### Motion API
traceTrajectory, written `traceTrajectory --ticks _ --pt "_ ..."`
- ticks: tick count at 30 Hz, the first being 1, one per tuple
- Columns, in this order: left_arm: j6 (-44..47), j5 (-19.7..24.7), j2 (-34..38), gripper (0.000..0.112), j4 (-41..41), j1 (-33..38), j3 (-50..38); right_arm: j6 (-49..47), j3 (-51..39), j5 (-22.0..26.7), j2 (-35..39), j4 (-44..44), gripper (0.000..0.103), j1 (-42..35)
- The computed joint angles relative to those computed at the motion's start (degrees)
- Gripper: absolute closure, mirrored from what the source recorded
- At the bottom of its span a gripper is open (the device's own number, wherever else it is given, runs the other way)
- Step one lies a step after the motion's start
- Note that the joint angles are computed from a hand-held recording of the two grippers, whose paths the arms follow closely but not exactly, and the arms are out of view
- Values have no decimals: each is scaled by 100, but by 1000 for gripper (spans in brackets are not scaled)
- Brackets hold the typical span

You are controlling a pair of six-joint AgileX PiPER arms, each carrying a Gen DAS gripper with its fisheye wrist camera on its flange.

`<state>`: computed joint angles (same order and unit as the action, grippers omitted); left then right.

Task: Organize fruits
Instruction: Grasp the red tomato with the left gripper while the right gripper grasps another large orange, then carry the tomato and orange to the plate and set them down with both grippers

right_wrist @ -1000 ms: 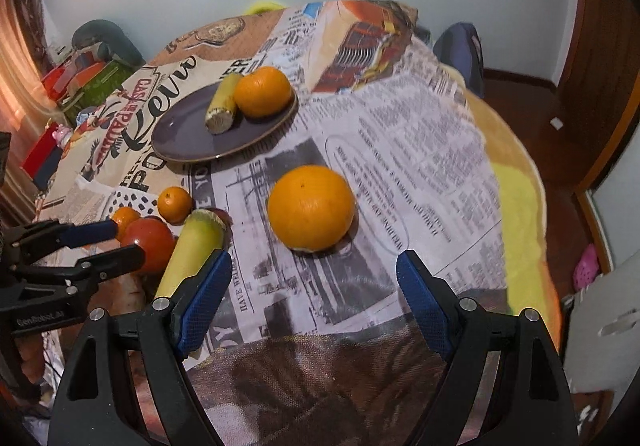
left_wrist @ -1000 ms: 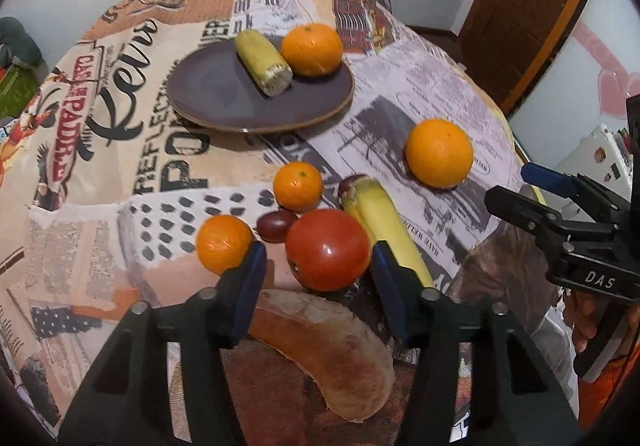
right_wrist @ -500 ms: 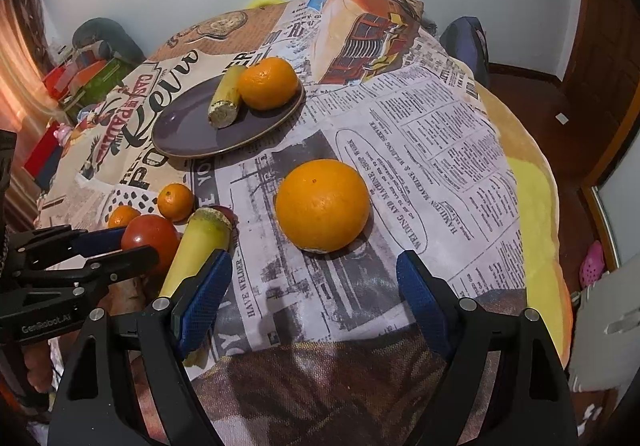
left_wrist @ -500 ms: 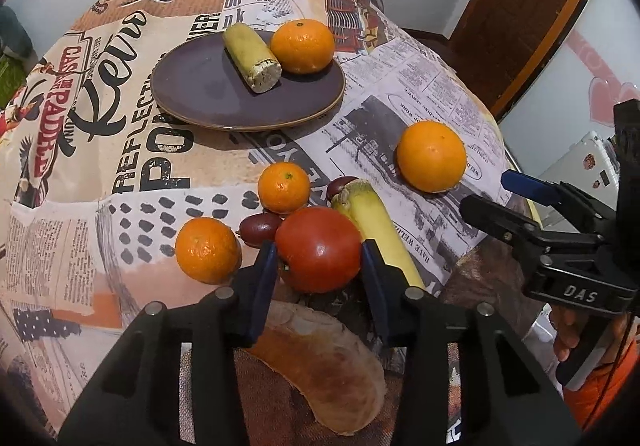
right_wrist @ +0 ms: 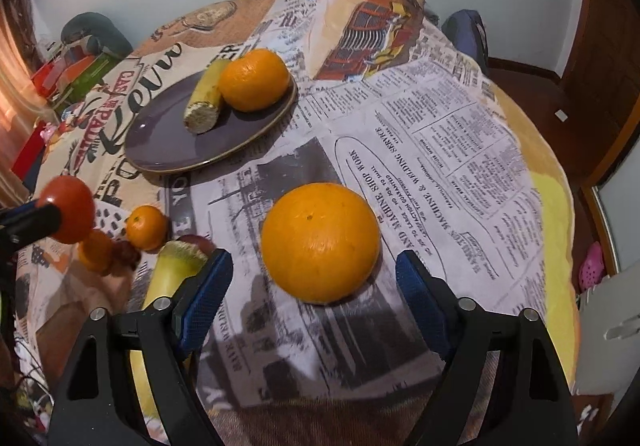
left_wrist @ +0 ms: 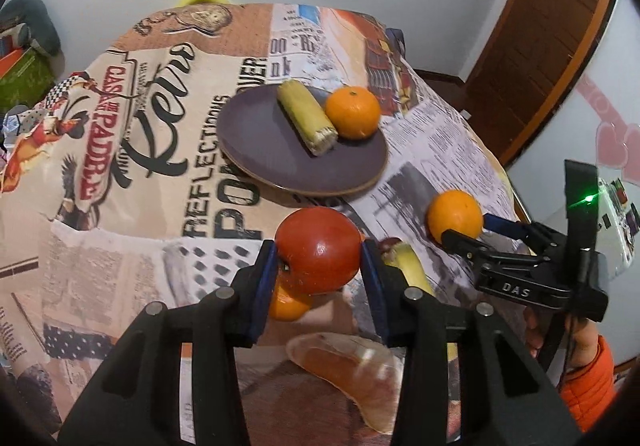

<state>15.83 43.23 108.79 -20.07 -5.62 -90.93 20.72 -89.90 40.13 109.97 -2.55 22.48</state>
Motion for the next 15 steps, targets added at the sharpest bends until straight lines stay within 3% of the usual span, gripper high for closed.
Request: traceTrajectory --ticks 3,15 --pt "14 -8 9 71 -22 65 -19 -1 -140 95 151 46 41 -17" --pt "-64 -10 -38 71 -57 186 -89 9 -97 -24 -75 -23 43 107"
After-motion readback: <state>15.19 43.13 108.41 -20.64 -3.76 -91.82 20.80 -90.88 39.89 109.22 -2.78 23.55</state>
